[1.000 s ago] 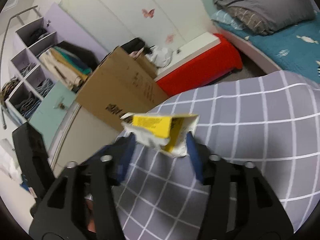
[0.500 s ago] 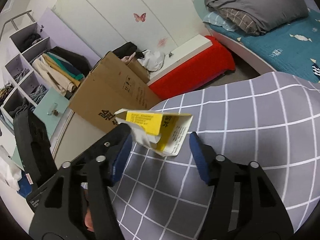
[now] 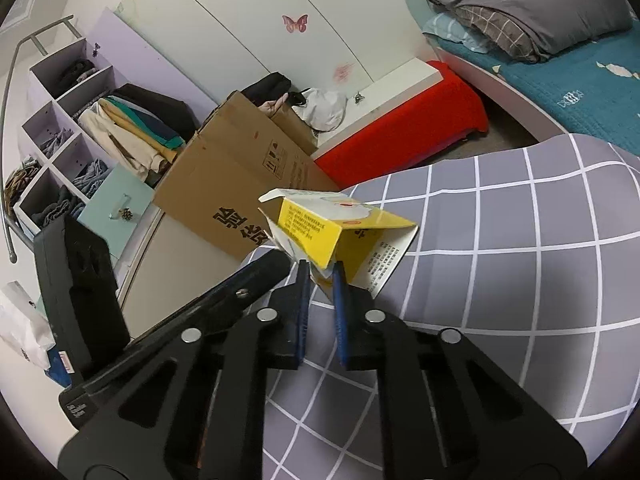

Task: Collect trash

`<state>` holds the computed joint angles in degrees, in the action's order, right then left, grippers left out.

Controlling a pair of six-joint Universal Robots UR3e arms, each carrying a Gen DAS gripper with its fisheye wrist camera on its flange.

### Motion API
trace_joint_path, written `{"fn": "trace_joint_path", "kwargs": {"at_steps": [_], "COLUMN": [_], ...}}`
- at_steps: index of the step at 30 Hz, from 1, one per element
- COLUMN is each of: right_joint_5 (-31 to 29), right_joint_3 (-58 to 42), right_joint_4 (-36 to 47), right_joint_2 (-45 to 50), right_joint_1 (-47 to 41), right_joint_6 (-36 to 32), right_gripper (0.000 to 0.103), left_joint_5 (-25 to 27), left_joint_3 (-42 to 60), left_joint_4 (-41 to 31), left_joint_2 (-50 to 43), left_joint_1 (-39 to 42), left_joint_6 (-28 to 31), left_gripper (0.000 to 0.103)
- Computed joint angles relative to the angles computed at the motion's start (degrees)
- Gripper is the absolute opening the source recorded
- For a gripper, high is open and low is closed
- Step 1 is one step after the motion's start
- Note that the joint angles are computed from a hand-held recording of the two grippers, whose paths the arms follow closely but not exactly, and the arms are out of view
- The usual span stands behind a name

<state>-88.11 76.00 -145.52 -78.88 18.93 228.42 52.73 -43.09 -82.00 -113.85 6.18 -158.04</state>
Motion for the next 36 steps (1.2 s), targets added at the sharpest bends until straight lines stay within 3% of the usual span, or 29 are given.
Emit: {"fn": "trace_joint_path", "kwargs": {"at_steps": [5, 7, 17, 23, 26, 28, 29, 34, 36], "right_joint_5": [0.9, 2.5, 15.2, 10.6, 8.3, 5.5, 3.4, -6.3, -5.7], "right_joint_3": [-0.4, -0.6, 1.7, 3.0, 8.4, 11.0, 11.2, 10.5, 10.4], "right_joint_4": [0.5, 1.0, 5.1, 7.8, 3.7, 2.6, 2.9, 4.2, 4.1], "right_joint_2": [0.0, -0.2, -3.2, -6.4, -9.6, -11.4, -11.7, -12.2, -12.1], "right_joint_1": [0.2, 0.2, 2.1, 7.2, 7.1, 7.6, 8.3, 11.5, 10.9], "right_joint_6": [-0.6, -1.1, -6.9, -8.0, -3.3, -0.7, -0.1, 1.7, 1.5], "right_gripper": [0.009, 0.008, 0.008, 0.009, 0.016, 0.050, 0.058, 0.059, 0.059], "left_joint_5": [1.4, 0.1, -8.4, -7.8, -8.6, -8.6, -8.1, -7.7, -8.2], "left_joint_3": [-5.0, -5.8, -6.3, -12.4, -13.4, -14.5, -16.5, -22.0, -23.7], "left_joint_4": [2.9, 1.8, -16.6, -19.1, -19.7, -19.2, -17.1, -11.4, -9.5], "left_joint_2": [3.8, 5.1, 14.3, 20.8, 20.9, 21.1, 21.8, 23.7, 23.9], "left_joint_1": [2.6, 4.2, 13.9, 15.2, 14.9, 14.3, 13.6, 12.0, 11.8], "left_joint_6": [-3.2, -1.9, 10.7, 13.8, 11.1, 9.7, 8.5, 5.2, 3.5], "left_gripper": [0.060, 0.063, 0.072, 0.075, 0.075, 0.075, 0.075, 0.075, 0.075]}}
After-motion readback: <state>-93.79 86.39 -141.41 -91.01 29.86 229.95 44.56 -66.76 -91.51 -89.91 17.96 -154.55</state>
